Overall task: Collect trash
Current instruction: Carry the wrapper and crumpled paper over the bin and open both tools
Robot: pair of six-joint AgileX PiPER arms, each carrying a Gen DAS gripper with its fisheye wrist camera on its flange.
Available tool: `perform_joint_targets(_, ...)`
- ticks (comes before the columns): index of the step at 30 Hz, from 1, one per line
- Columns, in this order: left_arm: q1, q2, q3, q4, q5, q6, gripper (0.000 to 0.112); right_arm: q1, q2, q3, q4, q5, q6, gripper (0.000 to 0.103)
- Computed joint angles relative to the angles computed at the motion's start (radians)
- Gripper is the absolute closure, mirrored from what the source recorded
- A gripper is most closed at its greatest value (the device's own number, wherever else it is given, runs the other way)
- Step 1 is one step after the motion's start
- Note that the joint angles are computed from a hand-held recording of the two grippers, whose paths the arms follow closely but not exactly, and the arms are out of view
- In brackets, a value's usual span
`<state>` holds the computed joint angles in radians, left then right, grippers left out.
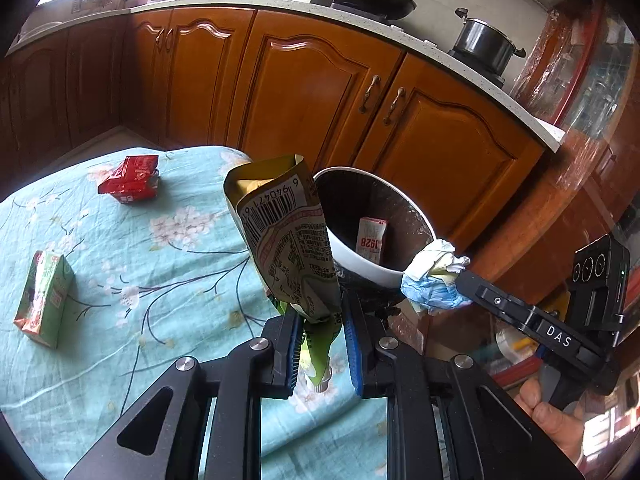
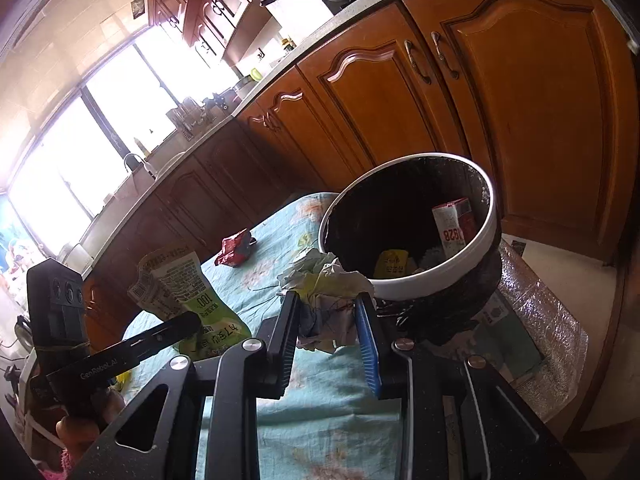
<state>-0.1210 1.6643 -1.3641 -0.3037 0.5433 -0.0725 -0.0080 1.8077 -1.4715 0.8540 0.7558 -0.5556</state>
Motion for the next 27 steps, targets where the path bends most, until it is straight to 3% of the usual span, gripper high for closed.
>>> perform_joint_targets(10,-0.038,0.158,-0.233,0.066,0.038,-0.024,0.095,-0.020,0.069,-0.128,-0.080,-0.007,0.054,0.074)
perform_joint_targets(18,-0.070,0.354,-0.516,0.141,0.097,-0.072,0.095,-0.022,0.173,-0.307,-0.204,0.011,0.149,0.074)
perform_joint_targets(22,-0.082,0.486,-0.705,0.168,0.171,-0.089,0.094,-0.020,0.229,-0.398,-0.249,0.033,0.190,0.074)
perform_joint_targets(27,-0.092,0.671,-1.002,0.195,0.324,-0.109,0.094,-0.014,0.271,-0.455,-0.291,0.041,0.212,0.074)
